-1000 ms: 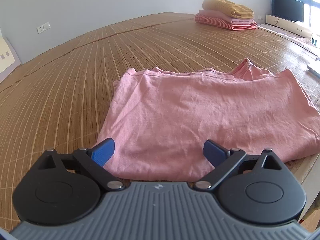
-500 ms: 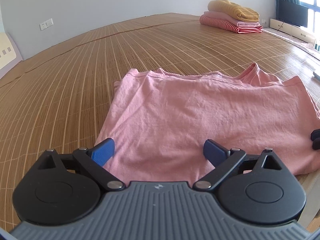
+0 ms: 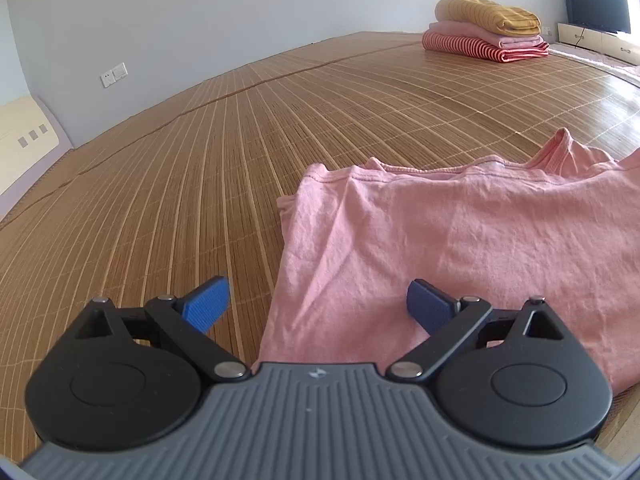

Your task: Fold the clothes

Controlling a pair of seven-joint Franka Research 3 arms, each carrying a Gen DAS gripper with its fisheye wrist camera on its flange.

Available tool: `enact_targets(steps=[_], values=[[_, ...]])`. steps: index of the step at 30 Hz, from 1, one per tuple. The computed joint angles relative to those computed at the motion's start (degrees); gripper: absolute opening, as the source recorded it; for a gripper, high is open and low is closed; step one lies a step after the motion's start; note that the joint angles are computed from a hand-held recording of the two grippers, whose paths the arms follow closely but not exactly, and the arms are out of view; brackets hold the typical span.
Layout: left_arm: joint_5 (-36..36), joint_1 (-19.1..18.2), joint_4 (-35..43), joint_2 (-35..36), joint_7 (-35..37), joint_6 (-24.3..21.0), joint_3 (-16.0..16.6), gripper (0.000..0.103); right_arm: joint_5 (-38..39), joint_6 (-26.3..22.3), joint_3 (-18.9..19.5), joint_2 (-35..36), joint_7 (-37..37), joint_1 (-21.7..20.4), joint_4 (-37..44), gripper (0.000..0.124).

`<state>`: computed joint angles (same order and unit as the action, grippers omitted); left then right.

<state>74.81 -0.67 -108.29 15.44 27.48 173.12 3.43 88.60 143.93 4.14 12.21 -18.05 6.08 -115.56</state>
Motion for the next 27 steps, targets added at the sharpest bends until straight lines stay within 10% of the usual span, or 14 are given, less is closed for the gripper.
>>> enact_targets(steps=[9,27], values=[[-4.6,0.3,-5.5,-4.0,-2.0,-2.6,-0.2,0.098,-2.5,16.0,1.7,7.5,-4.7,2.7,8.4,0.024],[-7.3,2.9,-14.8,-11.8,-4.3,-5.3,-5.7,0.098,-10.8,15.6,9.4,22.0,6.8,-3.7,27.1,0.028]])
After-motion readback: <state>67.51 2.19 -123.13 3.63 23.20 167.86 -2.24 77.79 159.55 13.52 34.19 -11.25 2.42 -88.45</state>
